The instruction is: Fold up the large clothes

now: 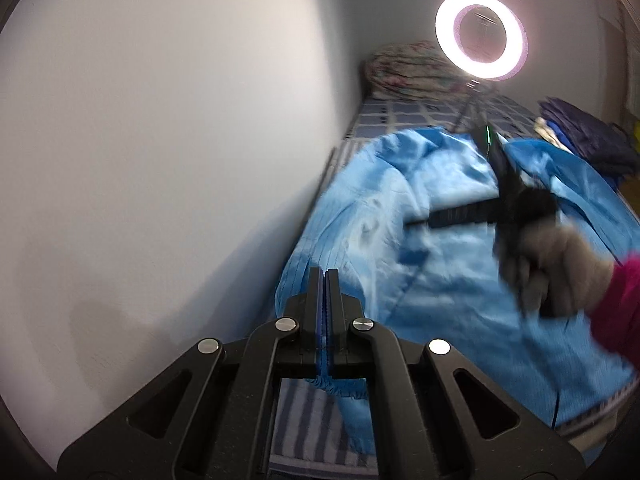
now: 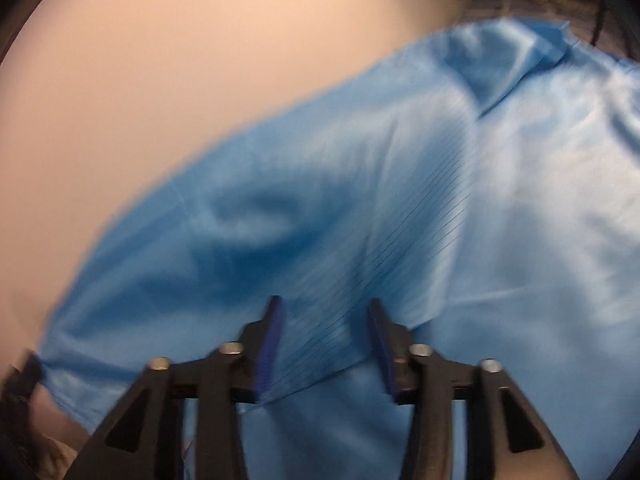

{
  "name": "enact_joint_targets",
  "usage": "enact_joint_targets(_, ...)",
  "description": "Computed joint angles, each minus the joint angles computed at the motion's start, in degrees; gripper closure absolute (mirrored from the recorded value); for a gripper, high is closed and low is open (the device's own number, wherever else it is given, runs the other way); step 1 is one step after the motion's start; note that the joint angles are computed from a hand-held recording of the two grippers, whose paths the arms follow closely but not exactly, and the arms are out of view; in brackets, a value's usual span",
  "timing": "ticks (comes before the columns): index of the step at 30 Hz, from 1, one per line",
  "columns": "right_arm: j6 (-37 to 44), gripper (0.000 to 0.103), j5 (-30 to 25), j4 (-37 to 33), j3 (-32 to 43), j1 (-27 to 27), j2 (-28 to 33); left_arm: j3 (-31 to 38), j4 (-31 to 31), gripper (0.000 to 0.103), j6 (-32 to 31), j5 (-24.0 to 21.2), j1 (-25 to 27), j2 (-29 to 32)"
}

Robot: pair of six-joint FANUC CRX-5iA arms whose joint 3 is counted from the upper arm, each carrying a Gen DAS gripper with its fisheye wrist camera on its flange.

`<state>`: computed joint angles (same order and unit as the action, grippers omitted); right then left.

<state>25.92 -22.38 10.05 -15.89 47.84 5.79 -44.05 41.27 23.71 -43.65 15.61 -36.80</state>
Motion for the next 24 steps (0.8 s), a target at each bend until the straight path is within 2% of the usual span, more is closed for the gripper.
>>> enact_joint_targets(3,-3.7,0.042,0.5,2.8,-2.0,-2.9,-3.5,-2.1,-0.4,0.103,-2.8,0.0,-2.0,-2.2)
enact_joint_targets(5,-2.6,0.033,-0.4,1.4,0.0,-5.0,-3.5,-3.4,-0.6,0.103,-5.1,-0.7,-3.0,-3.9)
enact_joint_targets(9,3.4,0.032,-3.8,-3.5,8.7,-7.4,1.6,-5.6,-0.9,0.103,-8.4,-1.4,-5.3,-6.9)
enact_joint_targets(11,8.2,0.032,-7.9,-7.2,15.3,-8.6,5.9,-5.8,-1.7,0.103,-8.3,-1.6,-6.7,-7.3)
enact_joint_targets(14,8.0,0.033,-14.9,-4.4,22.2,-8.1,11.2,-6.3,-2.3,0.103,-9.4,-1.6,-7.8,-7.7)
enact_joint_targets(16,8.1,0.051,-19.3,-2.7,26.4,-8.1,14.5,-6.6,-2.6,0.103,-9.9,-1.4,-8.3,-7.7)
enact_joint_targets(17,8.9,0.078,-21.1,-2.9,28.3,-8.4,15.7,-6.6,-2.6,0.103,-10.3,-1.6,-8.2,-7.7)
enact_joint_targets(18,9.2,0.094,-24.0,-2.7,30.2,-8.4,17.1,-6.6,-2.9,0.103,-10.2,-1.8,-8.2,-7.7)
enact_joint_targets(20,6.7,0.103,-25.1,-0.5,28.7,-8.0,16.2,-6.7,-3.3,0.103,-10.5,-2.6,-8.1,-7.7)
enact_joint_targets(24,0.5,0.103,-18.0,4.2,17.2,-8.0,8.0,-7.8,-2.3,0.103,-13.5,-6.0,-6.2,-9.8)
